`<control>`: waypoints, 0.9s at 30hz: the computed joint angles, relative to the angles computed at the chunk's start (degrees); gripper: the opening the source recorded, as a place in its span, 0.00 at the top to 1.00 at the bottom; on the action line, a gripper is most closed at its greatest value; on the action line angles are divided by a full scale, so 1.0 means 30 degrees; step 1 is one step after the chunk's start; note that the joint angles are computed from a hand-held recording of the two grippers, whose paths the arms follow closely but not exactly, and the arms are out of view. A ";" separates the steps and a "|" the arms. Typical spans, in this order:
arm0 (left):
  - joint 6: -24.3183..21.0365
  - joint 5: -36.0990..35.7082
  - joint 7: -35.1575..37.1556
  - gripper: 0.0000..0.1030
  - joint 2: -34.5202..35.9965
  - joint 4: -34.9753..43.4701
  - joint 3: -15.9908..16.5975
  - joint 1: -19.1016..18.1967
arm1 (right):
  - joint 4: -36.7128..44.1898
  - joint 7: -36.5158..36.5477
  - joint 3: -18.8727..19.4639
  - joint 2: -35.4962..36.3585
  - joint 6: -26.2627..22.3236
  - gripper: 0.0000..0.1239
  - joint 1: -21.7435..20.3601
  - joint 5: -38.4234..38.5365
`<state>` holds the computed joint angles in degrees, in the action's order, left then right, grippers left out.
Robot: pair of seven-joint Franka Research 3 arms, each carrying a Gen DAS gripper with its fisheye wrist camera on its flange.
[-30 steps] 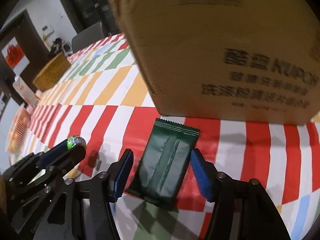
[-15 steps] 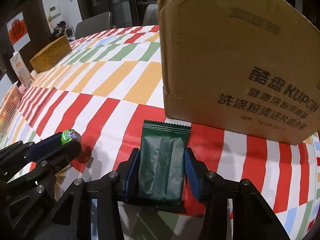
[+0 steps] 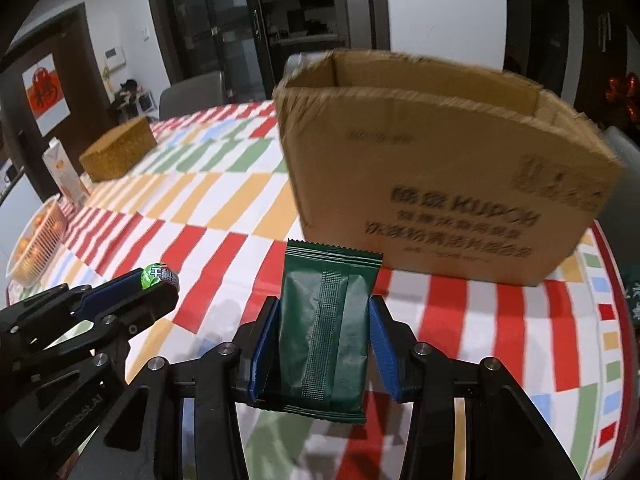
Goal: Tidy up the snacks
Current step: 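Carry the green bar pack and green lollipop into the box and open both tools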
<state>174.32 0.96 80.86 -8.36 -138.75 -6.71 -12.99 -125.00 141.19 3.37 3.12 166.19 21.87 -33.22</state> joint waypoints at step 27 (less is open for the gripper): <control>0.0216 0.0959 -0.0593 0.76 -0.0567 0.2944 -0.0435 -0.1631 | -0.3093 0.1356 0.4495 -0.6550 0.1567 0.63 -0.7248 -0.1880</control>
